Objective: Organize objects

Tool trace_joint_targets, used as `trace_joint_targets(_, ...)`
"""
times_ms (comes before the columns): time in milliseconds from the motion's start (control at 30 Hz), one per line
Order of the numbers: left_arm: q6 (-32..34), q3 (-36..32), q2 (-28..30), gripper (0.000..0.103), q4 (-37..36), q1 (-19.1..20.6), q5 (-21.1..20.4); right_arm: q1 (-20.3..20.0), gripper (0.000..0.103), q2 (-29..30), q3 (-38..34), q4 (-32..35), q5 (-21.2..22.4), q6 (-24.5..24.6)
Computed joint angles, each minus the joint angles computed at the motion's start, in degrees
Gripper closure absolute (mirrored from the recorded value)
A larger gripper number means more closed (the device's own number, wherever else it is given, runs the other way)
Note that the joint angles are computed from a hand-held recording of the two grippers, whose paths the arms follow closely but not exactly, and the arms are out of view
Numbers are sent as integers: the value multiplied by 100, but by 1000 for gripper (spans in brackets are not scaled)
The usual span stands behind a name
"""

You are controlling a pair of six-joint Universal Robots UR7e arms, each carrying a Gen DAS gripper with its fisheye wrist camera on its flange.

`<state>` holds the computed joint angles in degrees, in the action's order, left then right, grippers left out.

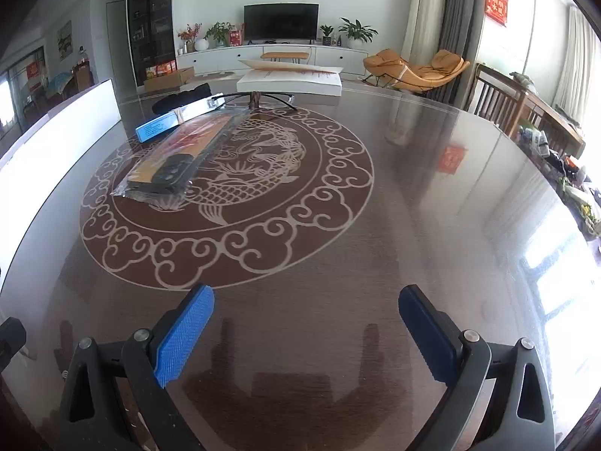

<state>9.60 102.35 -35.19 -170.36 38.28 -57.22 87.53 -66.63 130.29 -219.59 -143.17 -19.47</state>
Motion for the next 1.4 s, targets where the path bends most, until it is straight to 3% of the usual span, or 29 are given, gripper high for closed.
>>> trace_joint_targets(200,275,-411,403,0,-124,119,395,8,4,-19,9,404,-106,231)
trace_joint_targets(300,111,-695,520,0,237,238,374,12,3,41,-41,489,-151,207)
trace_joint_targets(567,-462,-1163,614,0,1306,476,47,-148,0,-206,77,870,219,608)
trace_joint_targets(1400,-514,-1161,628,0,1298,464,81,-134,0,-175,64,853,190,607)
